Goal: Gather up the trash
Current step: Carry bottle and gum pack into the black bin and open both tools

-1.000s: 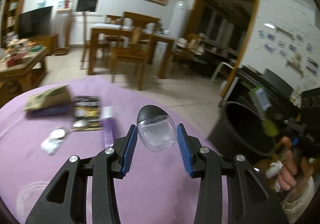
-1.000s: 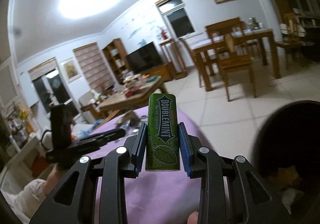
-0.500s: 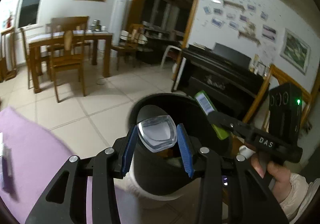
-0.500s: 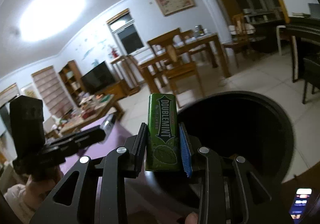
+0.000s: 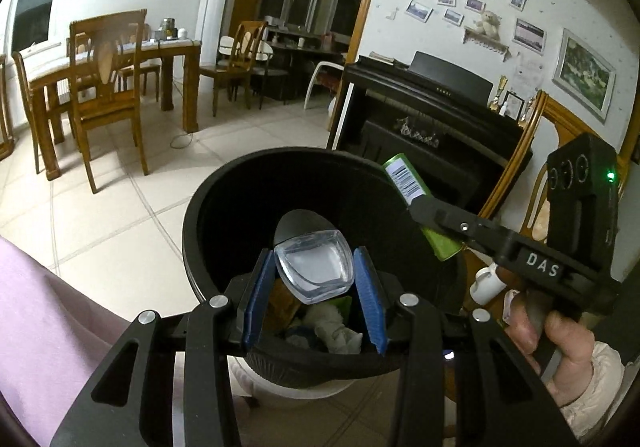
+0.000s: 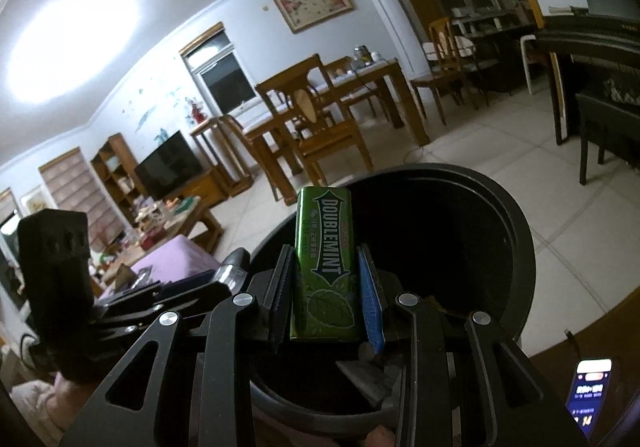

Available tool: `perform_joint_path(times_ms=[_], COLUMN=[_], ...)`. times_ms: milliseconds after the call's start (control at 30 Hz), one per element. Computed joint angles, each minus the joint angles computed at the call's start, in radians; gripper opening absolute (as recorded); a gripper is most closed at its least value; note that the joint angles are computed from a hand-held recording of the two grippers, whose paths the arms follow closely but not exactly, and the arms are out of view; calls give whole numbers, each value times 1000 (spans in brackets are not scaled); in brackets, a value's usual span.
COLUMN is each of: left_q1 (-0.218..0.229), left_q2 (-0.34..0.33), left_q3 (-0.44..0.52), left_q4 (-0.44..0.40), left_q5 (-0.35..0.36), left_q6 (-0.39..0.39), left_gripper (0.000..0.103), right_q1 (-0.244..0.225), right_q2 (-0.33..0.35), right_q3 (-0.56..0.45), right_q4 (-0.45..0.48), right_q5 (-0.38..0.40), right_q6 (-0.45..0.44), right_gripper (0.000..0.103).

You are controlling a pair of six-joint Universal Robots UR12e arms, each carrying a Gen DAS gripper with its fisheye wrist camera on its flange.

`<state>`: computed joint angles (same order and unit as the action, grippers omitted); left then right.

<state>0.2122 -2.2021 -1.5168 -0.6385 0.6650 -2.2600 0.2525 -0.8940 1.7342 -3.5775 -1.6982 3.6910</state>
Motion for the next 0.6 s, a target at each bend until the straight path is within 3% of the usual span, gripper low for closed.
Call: perform_joint_path(times_ms=[600], left_q1=[-14], left_q2=[9], left_q3=[-28], left_q4=[71], left_q5=[56], left_q6=[27], left_gripper=[42], right_q1=[1], right_q2=[27], right_q3=[-55], right_q4=[70], right_q5=[17], right_q6=[48], right_gripper=[32])
